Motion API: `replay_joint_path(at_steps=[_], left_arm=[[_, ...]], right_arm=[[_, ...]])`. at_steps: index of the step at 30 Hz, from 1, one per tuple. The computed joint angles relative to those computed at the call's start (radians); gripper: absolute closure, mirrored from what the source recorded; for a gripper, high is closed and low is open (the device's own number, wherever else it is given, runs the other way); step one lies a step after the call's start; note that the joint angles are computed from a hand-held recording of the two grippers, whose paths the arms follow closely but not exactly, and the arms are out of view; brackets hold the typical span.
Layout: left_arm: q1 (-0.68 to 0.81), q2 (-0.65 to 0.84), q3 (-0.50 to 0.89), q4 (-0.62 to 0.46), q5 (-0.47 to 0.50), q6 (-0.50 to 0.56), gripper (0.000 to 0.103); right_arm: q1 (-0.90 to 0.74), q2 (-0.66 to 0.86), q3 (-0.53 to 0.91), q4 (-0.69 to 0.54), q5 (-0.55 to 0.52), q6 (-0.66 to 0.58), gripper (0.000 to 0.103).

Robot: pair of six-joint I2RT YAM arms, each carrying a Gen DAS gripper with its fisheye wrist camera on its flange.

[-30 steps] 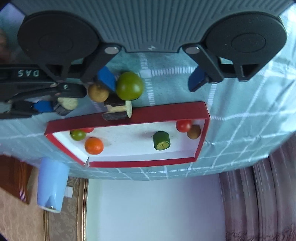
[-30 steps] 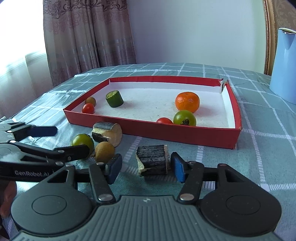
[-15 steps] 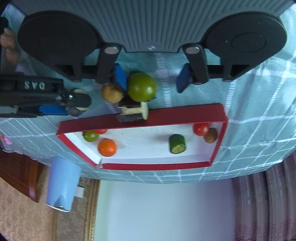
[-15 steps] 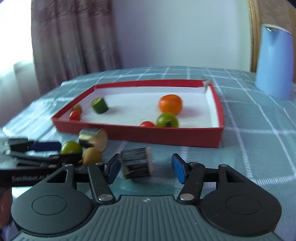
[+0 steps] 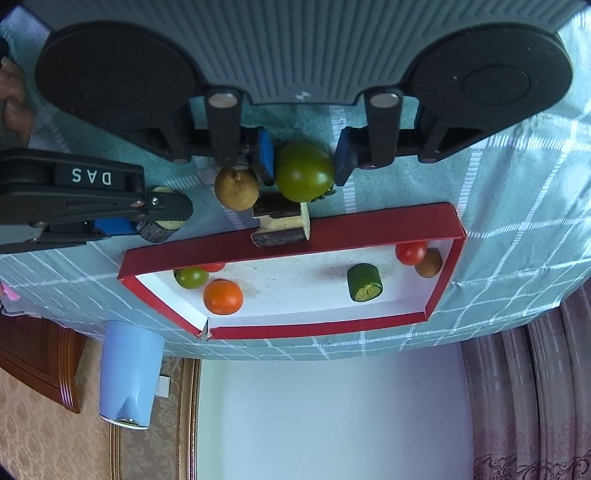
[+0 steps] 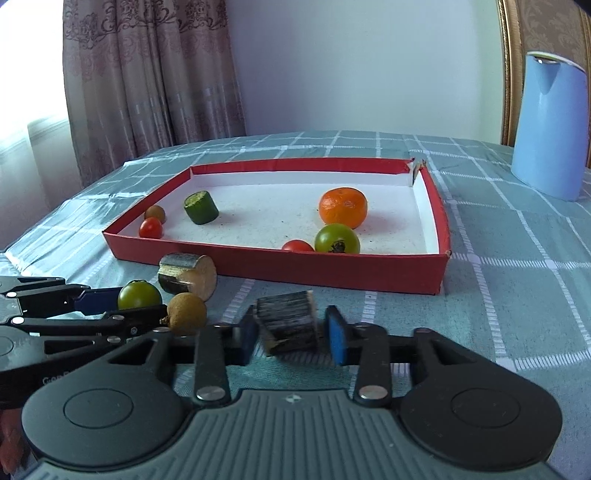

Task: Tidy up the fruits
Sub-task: 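Grasp a dark eggplant slice with the right tool while the left tool grasps a green tomato, then carry the eggplant slice and green tomato over the red box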

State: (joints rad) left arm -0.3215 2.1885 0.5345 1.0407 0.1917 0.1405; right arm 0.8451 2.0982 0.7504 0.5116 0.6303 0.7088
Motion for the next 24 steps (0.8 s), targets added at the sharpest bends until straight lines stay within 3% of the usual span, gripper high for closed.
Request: replay_joint_path(at_steps=[8,24], left_arm=[[-0.004,0.007,-0.019,0.047,-0.019,-0.012,0.073],[-0.058,-0.006,-0.102,0.203,-0.181,0.004,0.073]], right_arm=[[-0.001,-0.006,-0.026,0.045,0.006,0.006,0.07],[0.063,-0.016,-0.076,0.147,0.162,-0.012,0.071]])
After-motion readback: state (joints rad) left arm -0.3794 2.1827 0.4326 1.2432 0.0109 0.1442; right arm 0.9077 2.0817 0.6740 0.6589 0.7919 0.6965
